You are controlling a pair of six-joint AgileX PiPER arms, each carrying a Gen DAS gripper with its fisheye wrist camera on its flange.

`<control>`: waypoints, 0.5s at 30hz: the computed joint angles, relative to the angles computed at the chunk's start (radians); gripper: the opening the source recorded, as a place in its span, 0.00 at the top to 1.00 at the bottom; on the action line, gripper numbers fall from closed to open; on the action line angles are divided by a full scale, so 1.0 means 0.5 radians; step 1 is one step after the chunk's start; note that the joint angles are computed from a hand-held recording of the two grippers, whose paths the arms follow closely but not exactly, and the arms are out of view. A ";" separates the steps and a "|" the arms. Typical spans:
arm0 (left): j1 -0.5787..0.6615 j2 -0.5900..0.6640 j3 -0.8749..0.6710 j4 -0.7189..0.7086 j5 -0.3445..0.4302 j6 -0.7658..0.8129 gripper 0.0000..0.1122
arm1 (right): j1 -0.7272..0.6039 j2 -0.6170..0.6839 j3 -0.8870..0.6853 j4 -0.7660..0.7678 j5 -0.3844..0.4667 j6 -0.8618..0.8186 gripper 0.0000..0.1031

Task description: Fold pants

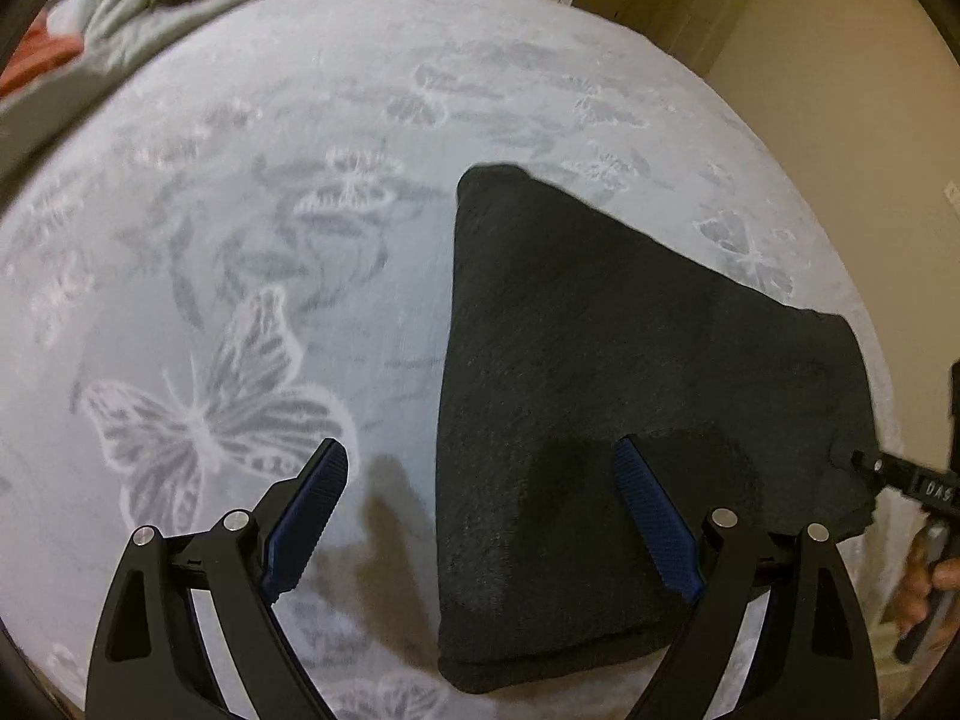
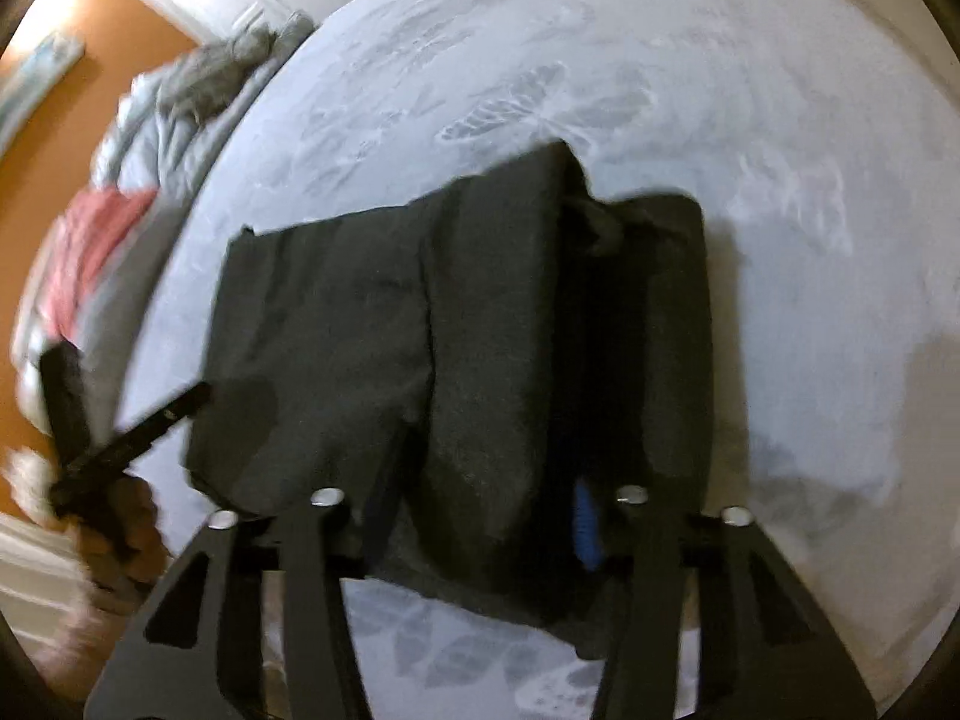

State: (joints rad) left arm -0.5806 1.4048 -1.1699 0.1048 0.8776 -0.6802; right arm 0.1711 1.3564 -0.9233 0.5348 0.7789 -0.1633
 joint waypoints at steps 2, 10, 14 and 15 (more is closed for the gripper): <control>-0.059 -0.005 -0.015 0.120 0.019 -0.067 0.22 | 0.030 -0.029 -0.021 -0.060 -0.017 0.079 0.70; -0.239 -0.015 -0.068 0.421 0.103 -0.189 0.22 | 0.145 -0.352 -0.041 -0.262 -0.104 0.302 0.85; -0.244 -0.025 -0.070 0.377 0.093 -0.156 0.22 | 0.145 -0.300 -0.013 -0.432 -0.073 0.402 0.84; -0.247 -0.024 -0.068 0.373 0.095 -0.151 0.22 | 0.102 -0.162 -0.012 -0.404 -0.009 0.400 0.84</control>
